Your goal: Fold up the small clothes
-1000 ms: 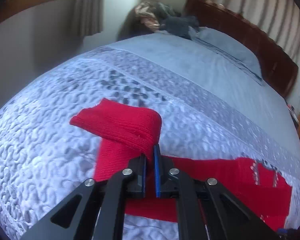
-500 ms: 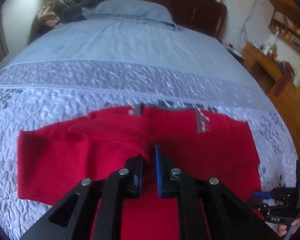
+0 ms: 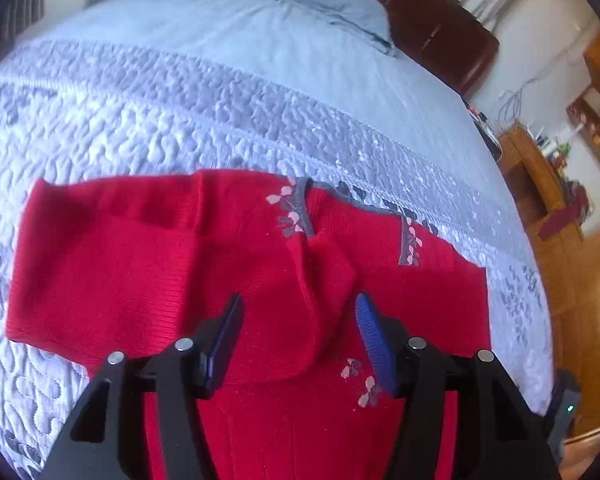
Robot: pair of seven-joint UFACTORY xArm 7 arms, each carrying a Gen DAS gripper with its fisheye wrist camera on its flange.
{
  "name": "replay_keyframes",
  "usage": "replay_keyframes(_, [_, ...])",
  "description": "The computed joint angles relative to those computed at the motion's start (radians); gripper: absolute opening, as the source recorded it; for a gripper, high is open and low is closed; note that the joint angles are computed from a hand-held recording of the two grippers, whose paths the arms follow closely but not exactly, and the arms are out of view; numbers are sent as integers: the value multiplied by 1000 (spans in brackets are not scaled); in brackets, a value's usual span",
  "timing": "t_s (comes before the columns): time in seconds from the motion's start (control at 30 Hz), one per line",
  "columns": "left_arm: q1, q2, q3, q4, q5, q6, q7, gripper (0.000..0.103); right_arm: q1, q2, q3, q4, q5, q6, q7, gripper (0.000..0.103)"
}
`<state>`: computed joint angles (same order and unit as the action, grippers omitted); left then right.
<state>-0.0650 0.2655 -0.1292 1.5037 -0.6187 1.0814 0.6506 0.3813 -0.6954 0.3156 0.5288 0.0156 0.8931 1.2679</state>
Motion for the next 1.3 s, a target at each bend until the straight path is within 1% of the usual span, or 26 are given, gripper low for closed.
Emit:
replay_keyframes(0.13, [-15, 45, -8, 36, 22, 23, -48, 57, 1, -4, -3, -9, 1, -13, 0, 40])
replay_keyframes(0.23, [-44, 58, -17, 33, 58, -14, -74, 57, 0, -10, -8, -17, 3, -24, -2, 39])
replay_keyframes(0.3, [-66, 74, -24, 36, 81, -43, -100, 52, 0, -15, -9, -19, 3, -22, -7, 38])
replay_keyframes(0.33, [-75, 83, -27, 40, 92, -53, -117, 43, 0, -16, -9, -20, 4, -23, -7, 38])
replay_keyframes(0.37, [-81, 90, -29, 46, 102, -57, -129, 25, 2, -21, -10, -23, 5, -24, -8, 38])
replay_keyframes(0.4, [-84, 99, -33, 53, 106, -55, -140, 13, 2, -26, -10, -26, 6, -25, -10, 38])
replay_keyframes(0.43, [-82, 104, -37, 57, 102, -47, -145, 4, 2, -30, -10, -30, 7, -26, -10, 37])
replay_keyframes(0.5, [-72, 79, -52, 21, 62, -55, -130, 4, 3, -42, -10, -38, 10, -26, -9, 37])
replay_keyframes(0.57, [-58, 20, -72, -45, -1, -64, -35, 4, 2, -51, -9, -44, 11, -28, -7, 37])
replay_keyframes(0.6, [-58, -16, -81, -82, -26, -49, 31, 4, 1, -53, -9, -45, 12, -28, -6, 37])
replay_keyframes(0.63, [-65, -33, -81, -95, -28, -13, 68, 7, -1, -53, -9, -45, 12, -26, -5, 37])
replay_keyframes(0.67, [-71, -42, -78, -99, -29, 37, 97, 19, -2, -52, -8, -42, 12, -23, -4, 37])
replay_keyframes(0.7, [-68, -49, -73, -101, -46, 107, 125, 28, -4, -52, -7, -39, 12, -20, -2, 37])
replay_keyframes(0.73, [-65, -48, -64, -94, -66, 156, 133, 51, -4, -51, -7, -36, 12, -17, -1, 38])
replay_keyframes(0.77, [-58, -44, -53, -86, -91, 199, 142, 63, -4, -52, -9, -31, 12, -13, -4, 38])
replay_keyframes(0.8, [-48, -44, -41, -77, -112, 230, 145, 63, -6, -50, -11, -24, 10, -9, -7, 39])
replay_keyframes(0.83, [-43, -47, -27, -72, -117, 231, 138, 63, -11, -45, -14, -14, 7, -5, -11, 39])
replay_keyframes(0.9, [-31, -37, -2, -42, -108, 220, 125, 63, -20, -33, -26, 2, 5, -18, -28, 39])
replay_keyframes(0.93, [-29, -30, 11, -24, -77, 193, 107, 63, -24, -22, -36, 11, 7, -34, -41, 39])
replay_keyframes(0.97, [-18, -30, 2, -16, -28, 154, 87, 63, -27, 10, -57, 31, 14, -60, -71, 39])
replay_keyframes(1.0, [-49, -33, 34, -16, 64, 78, 61, 63, -32, 43, -69, 56, 17, -61, -95, 39])
replay_keyframes(1.03, [-63, -34, 44, -20, 153, 5, 35, 63, -43, 95, -79, 99, 13, -45, -122, 39])
replay_keyframes(1.1, [-75, -22, 64, -20, 302, -120, -18, 63, -57, 179, -98, 158, 16, -56, -170, 39])
replay_keyframes(1.13, [-76, -13, 69, -19, 357, -162, -42, 63, -58, 227, -119, 187, 38, -76, -201, 39])
replay_keyframes(1.23, [-52, 47, 79, 52, 445, -179, -85, 63, -61, 351, -154, 270, 99, -131, -273, 39])
replay_keyframes(1.3, [-34, 72, 80, 85, 470, -174, -104, 63, -74, 431, -157, 337, 102, -128, -296, 39])
